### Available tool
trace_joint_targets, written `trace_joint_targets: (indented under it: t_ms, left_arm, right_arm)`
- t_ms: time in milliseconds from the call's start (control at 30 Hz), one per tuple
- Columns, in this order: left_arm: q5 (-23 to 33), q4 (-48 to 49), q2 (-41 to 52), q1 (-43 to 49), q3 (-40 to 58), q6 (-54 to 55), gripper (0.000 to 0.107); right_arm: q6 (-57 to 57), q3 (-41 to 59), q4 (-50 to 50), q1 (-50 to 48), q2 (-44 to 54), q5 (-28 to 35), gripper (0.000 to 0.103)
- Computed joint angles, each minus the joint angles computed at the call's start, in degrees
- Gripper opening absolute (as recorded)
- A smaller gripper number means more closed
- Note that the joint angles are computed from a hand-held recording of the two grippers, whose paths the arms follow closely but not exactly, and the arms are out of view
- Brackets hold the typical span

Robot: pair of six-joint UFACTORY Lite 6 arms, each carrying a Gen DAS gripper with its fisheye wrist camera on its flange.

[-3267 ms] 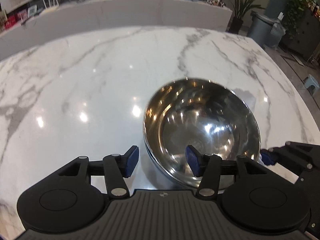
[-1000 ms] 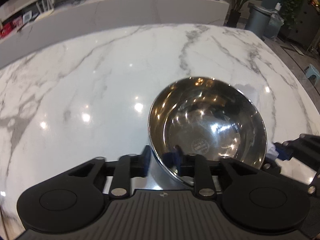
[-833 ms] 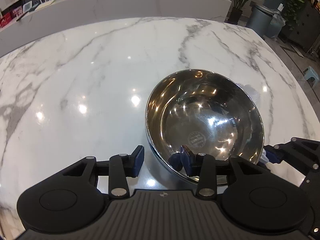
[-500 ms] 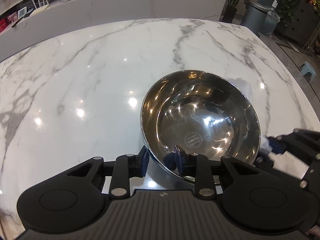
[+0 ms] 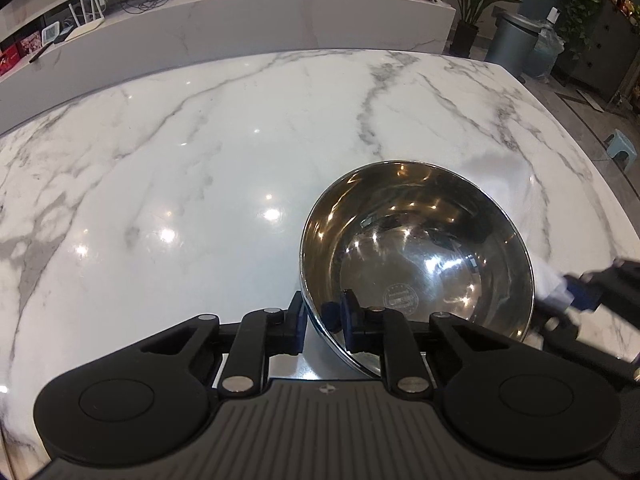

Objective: Clean bowl

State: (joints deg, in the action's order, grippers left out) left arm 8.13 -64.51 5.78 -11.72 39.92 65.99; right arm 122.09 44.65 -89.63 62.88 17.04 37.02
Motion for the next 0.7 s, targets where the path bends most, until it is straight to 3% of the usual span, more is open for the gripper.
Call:
trace_joint_targets:
  t_ms: [67,200,400,500,600,667,700]
  left_arm:
    - [0.2,-2.5,0.0,0.3,0.0,2.3,0.018]
    - [0.8,-6.9,-0.2,1.3,0.0,6.1,0.044]
    - [1.9,-15.4,-0.8,2.9,-0.2,14.2,0.053]
    - [2.0,-18.0,-1.4,2.7,-0.4,17.1,0.062]
    - [2.2,-19.8,-2.0,2.7,-0.5,18.9,0.069]
    - [2.4,-18.0,-2.6,2.9,-0.5,17.1,0.072]
    - [2.7,-15.9,-2.9,3.2,-0.4,15.0,0.073]
  right_arm:
    - [-0.6,0.5,1.2,-0.3,0.6,0.5,0.015]
    - [0.7,-0.2,3.5,-3.0,0.1,-1.1,0.015]
    - [0.4,-0.3,5.8,-4.1,1.0,-3.2,0.016]
    - [0.0,-0.2,6.5,-3.2,1.3,-2.5,0.016]
    - [0.6,-0.7,6.4,-3.3,0.7,-2.5,0.023]
    - [0.9,-1.3,6.7,-2.9,-0.4,-1.0,0.039]
    - [1.1,-1.5,6.8,-2.6,-0.9,0.1,0.042]
